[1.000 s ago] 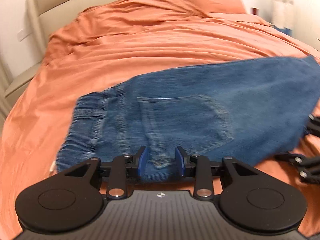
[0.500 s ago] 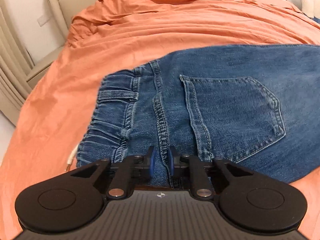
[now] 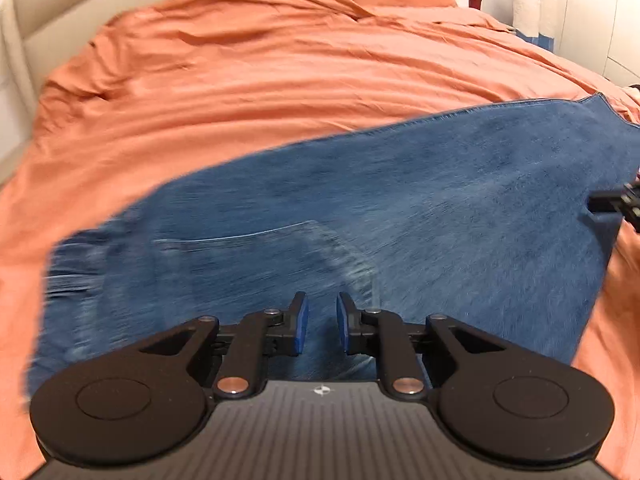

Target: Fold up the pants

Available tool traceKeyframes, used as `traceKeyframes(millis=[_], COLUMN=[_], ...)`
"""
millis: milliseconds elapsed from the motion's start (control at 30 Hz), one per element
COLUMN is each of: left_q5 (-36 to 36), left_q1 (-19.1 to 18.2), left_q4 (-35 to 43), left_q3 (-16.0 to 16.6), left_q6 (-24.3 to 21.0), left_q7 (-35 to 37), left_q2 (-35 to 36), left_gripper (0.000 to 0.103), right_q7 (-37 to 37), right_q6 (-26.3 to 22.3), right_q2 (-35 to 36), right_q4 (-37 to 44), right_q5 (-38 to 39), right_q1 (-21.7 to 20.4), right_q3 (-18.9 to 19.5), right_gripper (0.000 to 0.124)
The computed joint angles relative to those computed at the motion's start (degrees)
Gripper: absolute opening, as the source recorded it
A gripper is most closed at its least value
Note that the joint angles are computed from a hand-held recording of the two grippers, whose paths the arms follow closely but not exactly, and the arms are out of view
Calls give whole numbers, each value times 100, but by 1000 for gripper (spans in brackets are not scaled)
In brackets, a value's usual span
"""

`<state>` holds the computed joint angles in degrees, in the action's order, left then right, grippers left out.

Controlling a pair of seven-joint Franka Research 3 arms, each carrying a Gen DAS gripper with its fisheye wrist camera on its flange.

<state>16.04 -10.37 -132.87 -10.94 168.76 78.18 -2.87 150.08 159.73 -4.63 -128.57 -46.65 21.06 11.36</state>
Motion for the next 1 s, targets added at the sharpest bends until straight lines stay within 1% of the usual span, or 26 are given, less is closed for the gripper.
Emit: traceKeyframes(millis=[33, 67, 100, 167, 267, 367, 400, 500, 600, 667, 733, 800, 833, 900, 933, 967, 1000], left_q5=[89, 328, 543, 743, 1424, 1315, 1355, 1421, 1726, 1870, 2062, 2315, 2367, 2220, 2091, 1966, 1845], left_q1=[6, 15, 4, -21, -214, -161, -196, -296, -514, -627, -736, -809, -789, -695, -676, -685, -707], left_q4=[161, 333, 516, 791, 1378, 1945, 2088, 2498, 2779, 2898, 2988, 2959, 2897, 2790, 2796, 2825, 2871], left_q3=[-24, -31, -10, 54, 320, 284, 328, 420, 646, 723, 765, 742, 673, 426, 301, 195, 106], left_q6=[1, -6, 24, 115, -18, -149, -175, -330, -426, -592, -850, -964, -927, -879, -915, -973, -1041], left_q7=[-117, -377, -625, -865, -1497, -1460, -1510, -1655, -2010, -2288, -2535, -2718, -2720, -2491, -2358, -2260, -2171], left_q2=[199, 390, 594, 884, 1348, 1805, 1915, 2221, 2406, 2436, 2390, 2252, 2164, 2005, 1965, 1943, 1939], left_gripper=[22, 22, 22, 22, 22, 22, 21, 21, 21, 21, 21, 22, 22, 22, 23, 23, 23], right_q7=[-58, -155, -230, -418, -1001, -1416, -1522, -1941, -2313, -2485, -2582, -2687, -2734, -2798, -2885, -2930, -2873], right_q6=[-45, -97, -79, 18, -27, 33, 42, -116, -232, -207, -184, 0, 122, 393, 522, 612, 685], right_q2=[138, 265, 409, 701, 1200, 1723, 1910, 2412, 2805, 2933, 2900, 2687, 2504, 2037, 1763, 1475, 1172], right_q4=[114, 244, 364, 611, 1094, 1623, 1832, 2468, 2956, 3109, 3099, 2874, 2670, 2126, 1806, 1481, 1140], right_q5=[28, 55, 105, 363, 874, 1230, 1332, 1695, 2077, 2303, 2532, 2844, 2988, 3218, 3404, 3567, 3640], right_q1=[-56, -86, -110, -131, -90, -66, -45, 19, 68, 105, 168, 171, 166, 123, 36, -46, -109], right_q3=[-60, -129, -216, -408, -655, -884, -951, -1083, -1179, -1260, -1343, -1378, -1401, -1435, -1397, -1378, -1394], right_gripper=[0, 0, 0, 0, 0, 0, 0, 0, 0, 0, 0, 0, 3, 11, 17, 20, 20])
